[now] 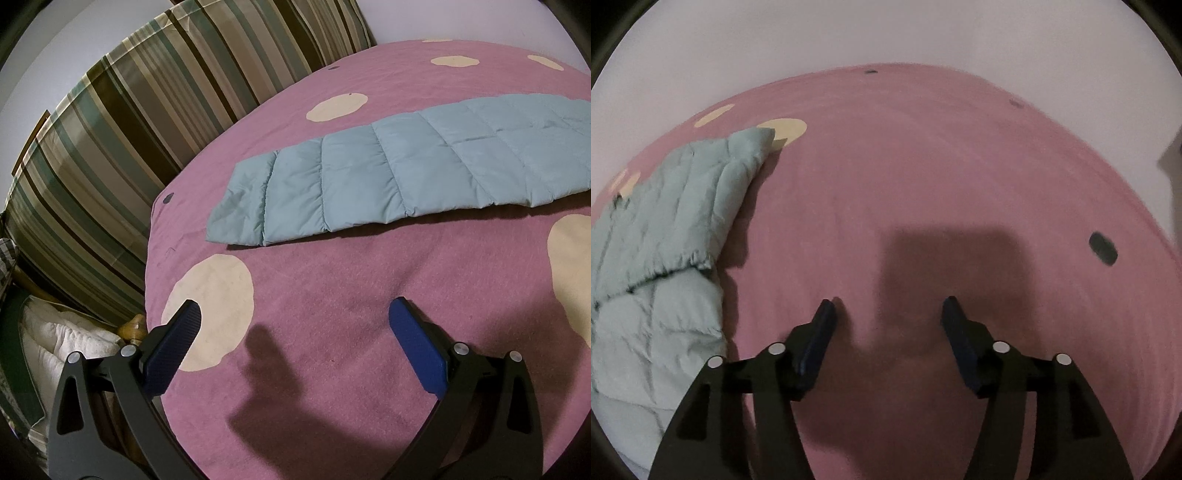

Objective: Fold large clothes
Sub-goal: 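Open the right gripper and withdraw it from the folded side, then grasp the other jacket side edge with the left gripper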

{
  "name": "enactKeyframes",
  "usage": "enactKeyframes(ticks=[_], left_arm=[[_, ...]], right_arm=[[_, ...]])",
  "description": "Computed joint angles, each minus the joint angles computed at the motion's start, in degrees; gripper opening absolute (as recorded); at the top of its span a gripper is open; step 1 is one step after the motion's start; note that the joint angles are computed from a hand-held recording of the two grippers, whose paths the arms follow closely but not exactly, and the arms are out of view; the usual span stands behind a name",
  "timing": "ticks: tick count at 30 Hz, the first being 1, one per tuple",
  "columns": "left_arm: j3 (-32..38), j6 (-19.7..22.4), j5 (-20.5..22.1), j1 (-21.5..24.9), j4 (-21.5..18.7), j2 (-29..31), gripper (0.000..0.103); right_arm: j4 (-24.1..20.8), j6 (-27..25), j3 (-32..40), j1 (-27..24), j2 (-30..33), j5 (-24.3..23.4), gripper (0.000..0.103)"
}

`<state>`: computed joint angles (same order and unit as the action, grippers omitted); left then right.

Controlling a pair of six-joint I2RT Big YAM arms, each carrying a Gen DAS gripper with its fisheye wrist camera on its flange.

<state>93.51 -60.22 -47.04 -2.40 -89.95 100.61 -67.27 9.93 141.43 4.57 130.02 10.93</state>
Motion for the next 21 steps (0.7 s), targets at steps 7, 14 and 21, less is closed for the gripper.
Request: enactKeyframes(ticks=[7,14,21], left_arm=[[-0.8,0.8,0.7,0.4,1.5,-0.7,0.101],[-1.8,0.9,1.8,0.5,3.7,-1.4,0.101],[-5.4,2.9,5.4,1.8,9.7,-4.8,0.101]], right_arm=[[-3.8,0.1,8.3,-0.5,5.0,-0.1,0.075],[-4.6,0.8,10.1,0.0,6.1,0.6,0.078],[-3.0,1.1,6.8,0.2,4.3,0.9,0.079]])
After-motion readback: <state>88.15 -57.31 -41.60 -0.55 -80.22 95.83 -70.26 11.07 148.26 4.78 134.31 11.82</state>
